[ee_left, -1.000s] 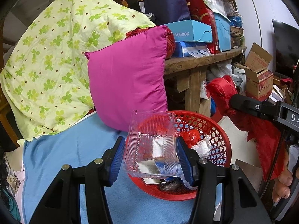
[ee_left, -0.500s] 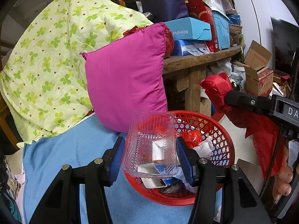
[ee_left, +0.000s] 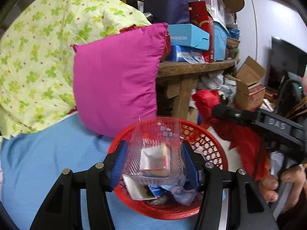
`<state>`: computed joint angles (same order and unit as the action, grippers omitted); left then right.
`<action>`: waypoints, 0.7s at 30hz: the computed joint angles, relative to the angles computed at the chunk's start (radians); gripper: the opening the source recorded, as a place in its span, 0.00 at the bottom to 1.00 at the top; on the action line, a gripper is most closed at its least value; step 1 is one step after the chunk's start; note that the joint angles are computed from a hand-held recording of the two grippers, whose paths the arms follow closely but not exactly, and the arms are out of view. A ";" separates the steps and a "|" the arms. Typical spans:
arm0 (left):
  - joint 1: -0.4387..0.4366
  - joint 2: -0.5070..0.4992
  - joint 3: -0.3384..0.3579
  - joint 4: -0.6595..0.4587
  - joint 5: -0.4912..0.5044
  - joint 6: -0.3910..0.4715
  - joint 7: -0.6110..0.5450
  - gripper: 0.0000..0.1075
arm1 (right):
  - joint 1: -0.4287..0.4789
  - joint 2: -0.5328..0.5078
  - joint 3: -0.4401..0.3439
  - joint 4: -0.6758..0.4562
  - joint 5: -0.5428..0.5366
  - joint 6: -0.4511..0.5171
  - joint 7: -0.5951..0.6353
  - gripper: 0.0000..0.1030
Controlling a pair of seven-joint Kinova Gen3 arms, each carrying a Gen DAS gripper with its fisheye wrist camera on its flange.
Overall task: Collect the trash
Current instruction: 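Open both tools and withdraw them from the basket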
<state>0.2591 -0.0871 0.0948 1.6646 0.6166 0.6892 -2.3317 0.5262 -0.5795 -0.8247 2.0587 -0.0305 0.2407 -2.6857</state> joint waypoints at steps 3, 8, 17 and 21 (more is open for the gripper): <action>-0.007 0.030 -0.005 -0.017 0.026 0.041 -0.011 0.60 | 0.047 0.014 -0.035 0.006 -0.012 -0.012 -0.026 0.56; -0.042 0.041 -0.011 -0.007 0.049 0.070 -0.021 0.63 | 0.002 0.096 -0.025 0.055 -0.048 -0.092 -0.043 0.65; -0.087 -0.062 -0.024 0.066 -0.102 -0.015 0.103 0.74 | 0.014 0.006 -0.042 0.052 -0.058 -0.071 -0.048 0.67; -0.097 -0.125 -0.025 0.089 -0.215 -0.050 0.212 0.79 | 0.038 -0.065 -0.061 -0.025 -0.042 0.020 -0.029 0.67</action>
<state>0.1620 -0.2124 0.0700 1.7536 0.4018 0.6395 -2.1199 0.5643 -0.6444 -0.8853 2.0335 -0.0729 0.2608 -2.7149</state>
